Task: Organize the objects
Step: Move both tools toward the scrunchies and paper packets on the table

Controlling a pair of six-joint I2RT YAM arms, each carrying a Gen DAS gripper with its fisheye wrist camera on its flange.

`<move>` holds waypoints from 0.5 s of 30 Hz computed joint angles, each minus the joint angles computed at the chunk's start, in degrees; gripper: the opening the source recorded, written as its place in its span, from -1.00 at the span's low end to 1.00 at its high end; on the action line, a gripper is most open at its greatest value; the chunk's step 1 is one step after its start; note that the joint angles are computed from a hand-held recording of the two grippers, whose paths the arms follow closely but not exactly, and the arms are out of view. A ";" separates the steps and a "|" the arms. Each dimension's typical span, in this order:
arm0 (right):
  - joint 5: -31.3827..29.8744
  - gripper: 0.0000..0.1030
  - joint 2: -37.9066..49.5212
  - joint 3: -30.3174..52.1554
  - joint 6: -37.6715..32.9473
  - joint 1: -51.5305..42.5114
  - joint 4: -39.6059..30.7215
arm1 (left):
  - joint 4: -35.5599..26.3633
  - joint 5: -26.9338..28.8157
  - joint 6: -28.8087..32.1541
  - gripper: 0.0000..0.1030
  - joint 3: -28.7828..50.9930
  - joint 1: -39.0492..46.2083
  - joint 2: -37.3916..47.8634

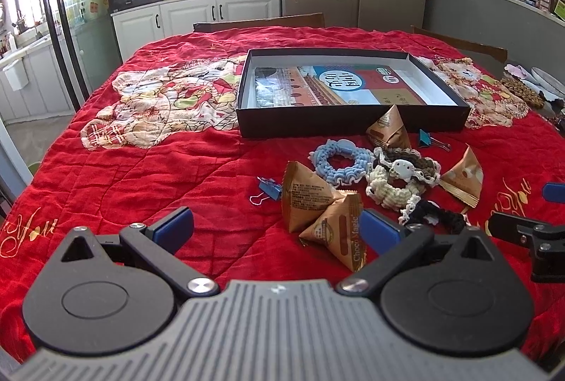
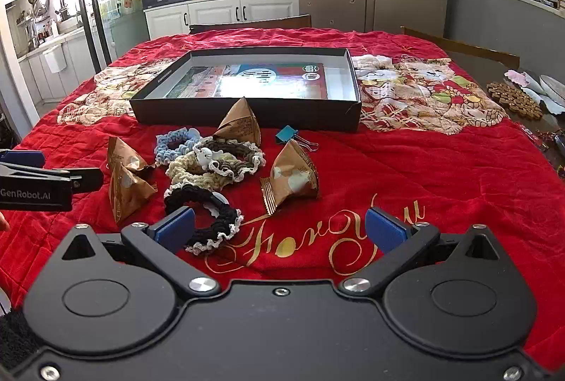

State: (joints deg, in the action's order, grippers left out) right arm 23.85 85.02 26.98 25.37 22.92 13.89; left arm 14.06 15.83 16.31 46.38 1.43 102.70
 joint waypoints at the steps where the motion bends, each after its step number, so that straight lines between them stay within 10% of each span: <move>1: -0.06 1.00 0.01 -0.03 0.01 -0.03 0.07 | 0.12 0.04 0.10 1.00 0.01 -0.04 0.08; 15: -0.92 1.00 1.02 -0.05 -0.72 -0.61 1.11 | 0.26 1.65 2.69 1.00 0.65 -0.18 1.96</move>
State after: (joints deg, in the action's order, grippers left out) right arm 22.93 86.04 26.93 24.65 22.31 15.00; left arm 14.33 17.48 19.00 47.03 1.25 104.66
